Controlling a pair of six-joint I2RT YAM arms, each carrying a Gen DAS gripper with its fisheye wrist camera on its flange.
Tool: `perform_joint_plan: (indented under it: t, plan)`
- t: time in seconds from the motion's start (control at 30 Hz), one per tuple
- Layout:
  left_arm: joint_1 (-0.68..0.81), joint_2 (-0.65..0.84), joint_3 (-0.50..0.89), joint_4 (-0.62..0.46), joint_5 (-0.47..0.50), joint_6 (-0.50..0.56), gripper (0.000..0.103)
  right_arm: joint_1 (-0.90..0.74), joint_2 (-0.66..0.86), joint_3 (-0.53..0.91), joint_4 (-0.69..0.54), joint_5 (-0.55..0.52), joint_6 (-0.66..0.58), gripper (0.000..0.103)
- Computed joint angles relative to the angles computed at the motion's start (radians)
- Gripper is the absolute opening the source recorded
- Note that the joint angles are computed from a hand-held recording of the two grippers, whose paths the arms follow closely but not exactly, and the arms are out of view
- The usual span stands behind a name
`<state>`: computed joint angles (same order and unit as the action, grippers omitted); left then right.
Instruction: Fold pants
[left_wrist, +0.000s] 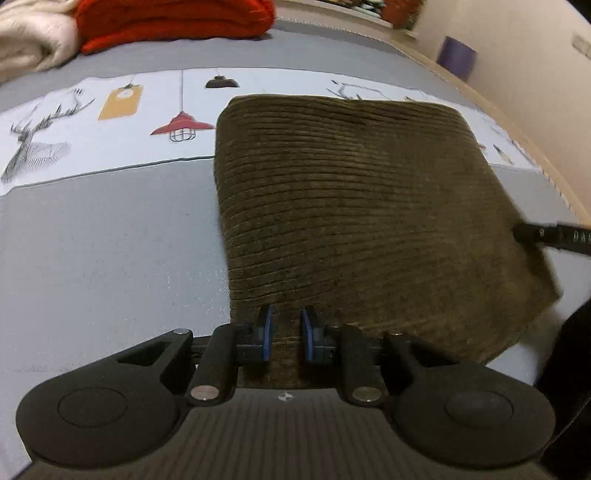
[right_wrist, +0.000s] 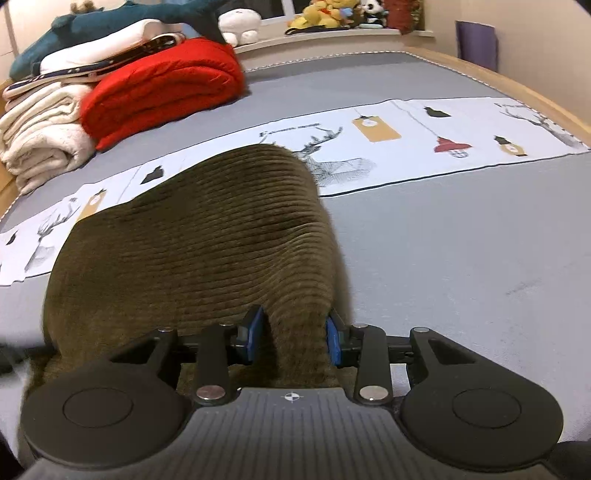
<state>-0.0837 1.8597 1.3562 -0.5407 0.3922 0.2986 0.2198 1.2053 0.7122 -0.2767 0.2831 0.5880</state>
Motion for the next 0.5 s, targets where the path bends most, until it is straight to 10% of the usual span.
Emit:
perform_joint_plan:
  t: [0.27, 0.5]
  plan:
    - [0.009, -0.145, -0.172, 0.235, 0.121, -0.022, 0.025, 0.088, -0.078, -0.036, 0.041, 0.155, -0.046, 0.038]
    - [-0.073, -0.133, -0.179, 0.193, -0.055, 0.004, 0.027, 0.095, 0.105, 0.083, -0.116, 0.082, -0.113, 0.039]
